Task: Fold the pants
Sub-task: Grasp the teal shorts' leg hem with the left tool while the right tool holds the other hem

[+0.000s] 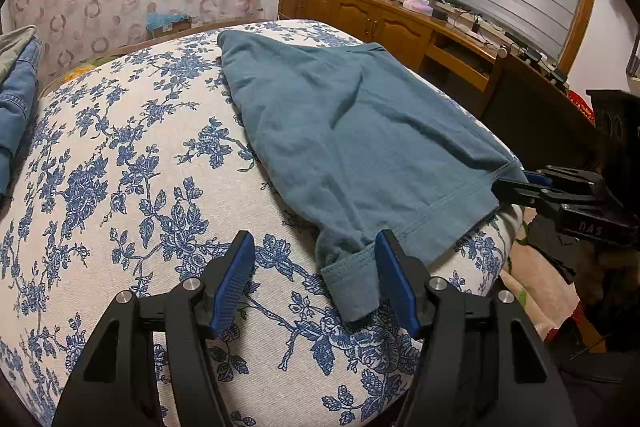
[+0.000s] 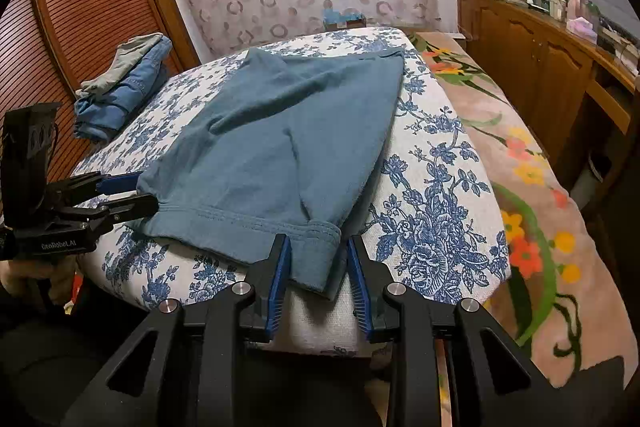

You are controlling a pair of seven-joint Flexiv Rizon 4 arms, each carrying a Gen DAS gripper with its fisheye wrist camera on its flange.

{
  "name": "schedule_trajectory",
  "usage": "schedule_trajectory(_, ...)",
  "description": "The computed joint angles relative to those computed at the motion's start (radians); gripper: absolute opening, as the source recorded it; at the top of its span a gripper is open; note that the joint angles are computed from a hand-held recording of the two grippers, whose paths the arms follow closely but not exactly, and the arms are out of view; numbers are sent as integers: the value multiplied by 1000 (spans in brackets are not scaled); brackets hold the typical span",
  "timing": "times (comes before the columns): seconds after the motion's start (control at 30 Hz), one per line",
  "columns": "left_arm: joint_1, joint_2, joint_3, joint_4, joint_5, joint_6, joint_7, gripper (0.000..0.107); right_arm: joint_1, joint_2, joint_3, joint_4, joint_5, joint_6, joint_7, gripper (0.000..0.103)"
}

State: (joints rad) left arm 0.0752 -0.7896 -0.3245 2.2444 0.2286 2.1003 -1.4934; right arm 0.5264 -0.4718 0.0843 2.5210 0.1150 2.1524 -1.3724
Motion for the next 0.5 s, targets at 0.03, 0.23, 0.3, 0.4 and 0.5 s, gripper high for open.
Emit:
schedule_trajectory(0.03, -6, 2, 4, 0, -4, 1, 0, 64, 9, -1, -5, 1, 8, 4, -6, 25)
schedule_trajectory(0.23, -17, 0, 10, -2, -5, 5, 2, 64, -3, 1, 14, 9, 4, 34, -9, 21)
schedule_trajectory(0.3, -7, -2, 3, -2, 2, 5, 0, 64, 1, 0, 12, 10, 5, 35, -12, 21)
schedule_trajectory(0.4, -7, -4, 3, -2, 5, 9, 1, 64, 20, -8, 0, 6, 23, 37, -26, 21)
schedule_trajectory(0.5, -7, -4, 4, -2, 4, 8, 0, 64, 18, -7, -3, 2, 25, 24, -25, 21)
